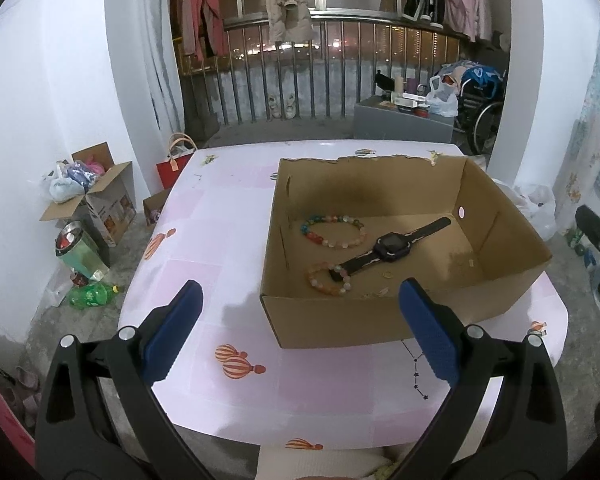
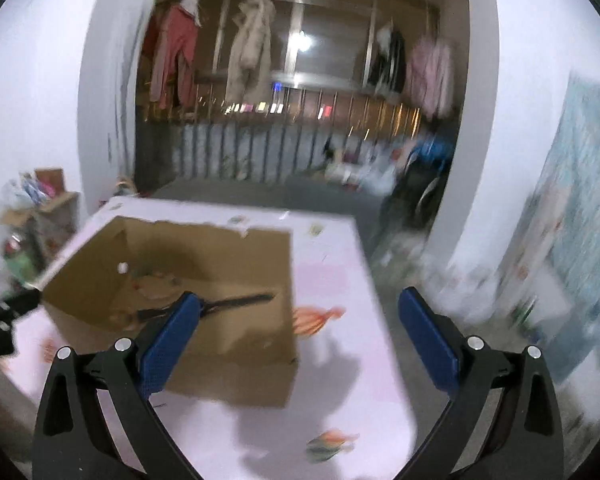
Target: Organize jewelry
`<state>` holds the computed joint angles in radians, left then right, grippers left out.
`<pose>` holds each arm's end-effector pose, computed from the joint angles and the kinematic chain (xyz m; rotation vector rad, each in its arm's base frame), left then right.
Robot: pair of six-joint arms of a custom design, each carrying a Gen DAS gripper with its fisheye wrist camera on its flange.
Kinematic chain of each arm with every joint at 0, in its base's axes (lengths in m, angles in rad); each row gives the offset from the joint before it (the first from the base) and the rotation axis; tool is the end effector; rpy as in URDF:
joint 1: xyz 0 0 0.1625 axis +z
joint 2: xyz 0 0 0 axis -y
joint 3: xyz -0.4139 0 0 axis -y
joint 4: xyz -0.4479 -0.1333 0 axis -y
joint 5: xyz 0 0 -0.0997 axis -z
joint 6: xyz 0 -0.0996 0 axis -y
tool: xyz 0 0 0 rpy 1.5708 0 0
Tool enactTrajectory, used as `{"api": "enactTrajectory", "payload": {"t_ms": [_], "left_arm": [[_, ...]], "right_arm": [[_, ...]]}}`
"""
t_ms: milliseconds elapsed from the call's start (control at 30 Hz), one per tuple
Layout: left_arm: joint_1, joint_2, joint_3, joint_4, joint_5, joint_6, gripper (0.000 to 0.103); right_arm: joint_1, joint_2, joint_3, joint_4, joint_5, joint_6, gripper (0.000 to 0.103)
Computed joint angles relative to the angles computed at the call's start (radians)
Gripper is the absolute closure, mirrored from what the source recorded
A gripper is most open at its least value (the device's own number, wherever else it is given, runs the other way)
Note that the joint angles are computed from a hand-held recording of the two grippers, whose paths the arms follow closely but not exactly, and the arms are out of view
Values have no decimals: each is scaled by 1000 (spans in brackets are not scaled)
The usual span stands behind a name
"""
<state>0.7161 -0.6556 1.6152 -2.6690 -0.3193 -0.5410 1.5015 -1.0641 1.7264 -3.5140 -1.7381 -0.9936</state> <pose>-0.3696 -0.6237 0.0308 0.2170 2.0255 -1.0529 0.0696 -0.6831 0.3164 0.8034 -1.9015 1.2361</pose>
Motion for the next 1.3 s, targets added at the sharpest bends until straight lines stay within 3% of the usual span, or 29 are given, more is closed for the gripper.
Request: {"api": "enactTrajectory", "payload": {"t_ms": [67, 200, 333, 500, 833, 1033, 1300], "left_arm": [[2, 2, -4, 8, -1, -10, 8], [5, -4, -4, 53, -6, -65, 8], [14, -24, -11, 167, -33, -175, 8], [18, -41, -16, 263, -43, -264, 8], [10, -48, -10, 299, -50, -292, 8], [10, -43, 1, 236, -53, -237, 8], [17, -48, 3, 260, -79, -265, 8]], "right_arm": [[-1, -8, 13, -5, 17, -4, 6], [-9, -60, 37, 109, 73, 73, 6], [0, -65, 37, 148, 25, 129, 6], [1, -74, 29, 199, -13, 270, 6], [17, -57, 12, 217, -116, 254, 6], [19, -53, 5, 219, -123, 246, 6], [21, -47, 1, 237, -141, 230, 6]]}}
